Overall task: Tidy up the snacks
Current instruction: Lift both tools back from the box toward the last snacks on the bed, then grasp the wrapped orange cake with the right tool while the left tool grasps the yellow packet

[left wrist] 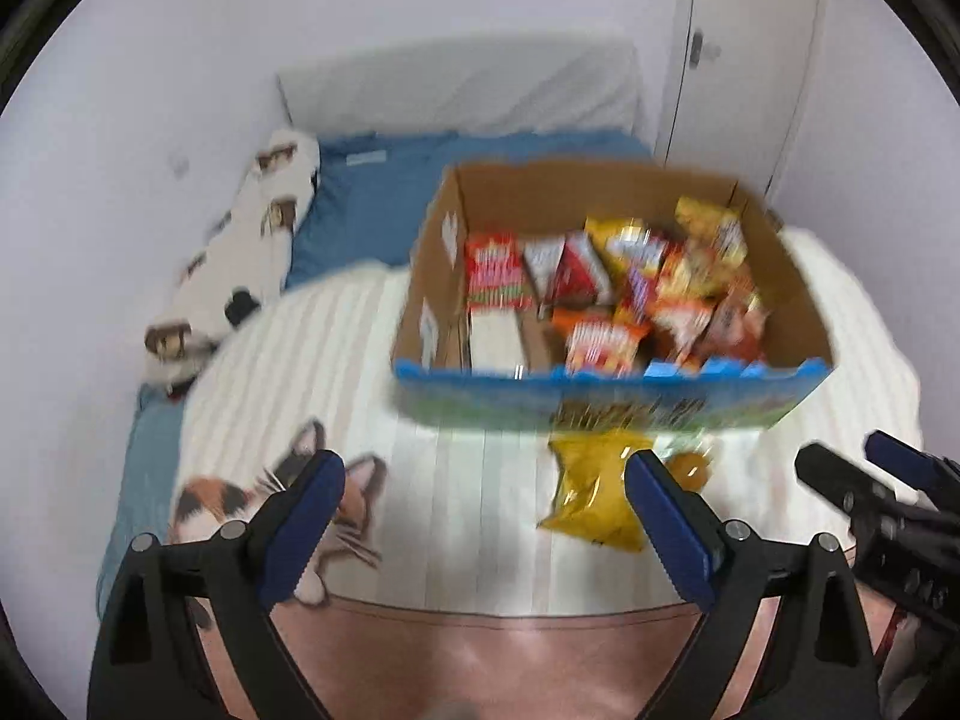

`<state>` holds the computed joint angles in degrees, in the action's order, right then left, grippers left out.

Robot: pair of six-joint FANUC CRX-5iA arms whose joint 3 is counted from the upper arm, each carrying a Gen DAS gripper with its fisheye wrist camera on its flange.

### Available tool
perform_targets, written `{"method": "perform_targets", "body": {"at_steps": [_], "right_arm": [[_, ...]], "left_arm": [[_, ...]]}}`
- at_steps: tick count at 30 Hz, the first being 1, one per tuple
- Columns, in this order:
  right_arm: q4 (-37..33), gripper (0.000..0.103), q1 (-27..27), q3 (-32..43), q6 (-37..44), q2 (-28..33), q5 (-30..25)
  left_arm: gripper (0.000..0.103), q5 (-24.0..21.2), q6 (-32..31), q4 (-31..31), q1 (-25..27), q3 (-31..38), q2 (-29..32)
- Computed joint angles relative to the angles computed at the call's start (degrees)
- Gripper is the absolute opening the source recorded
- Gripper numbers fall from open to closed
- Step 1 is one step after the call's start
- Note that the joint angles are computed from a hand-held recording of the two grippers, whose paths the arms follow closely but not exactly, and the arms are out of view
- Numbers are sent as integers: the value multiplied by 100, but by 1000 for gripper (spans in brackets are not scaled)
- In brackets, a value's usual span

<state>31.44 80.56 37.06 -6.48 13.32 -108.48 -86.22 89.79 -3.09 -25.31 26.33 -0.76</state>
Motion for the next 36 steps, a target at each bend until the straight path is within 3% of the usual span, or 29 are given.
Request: {"method": "perform_targets", "body": {"at_steps": [1, 2, 6, 12, 15, 18, 21, 28, 30, 32, 36], "right_arm": [[-189, 67, -66, -326, -107, -166, 221], [-392, 66, -142, -662, -188, -336, 483], [-795, 66, -384, -1737, -624, -779, 1297], [-1278, 66, -815, -2469, -723, -914, 2118], [-1486, 65, -983, -2505, -532, -806, 2261], [-1514, 48, -978, -2316, -287, -617, 1936], [-1627, 47, -896, -2346, -396, -732, 1714], [-1718, 47, -747, -3007, -1010, -1319, 1992], [-1708, 47, -714, -3069, -1112, -1373, 2051], [-1734, 47, -703, -3072, -1146, -1385, 2079], [-1787, 47, -629, -3118, -1284, -1436, 2116]], "left_arm": [[96, -32, 5, -30, -20, -58, 33], [96, -28, -9, -29, -24, -173, 77], [96, -109, -42, -61, -88, -328, 304], [96, -228, -172, 11, -121, -337, 636], [96, -310, -210, 45, -154, -306, 788], [96, -361, -218, 154, -162, -279, 912], [96, -387, -268, 410, -164, -279, 1029], [94, -708, -411, 474, -517, 107, 1601], [87, -640, -346, 700, -459, 46, 1641], [65, -584, -286, 863, -401, -70, 1589], [63, -604, -316, 756, -414, -289, 1354]]}}
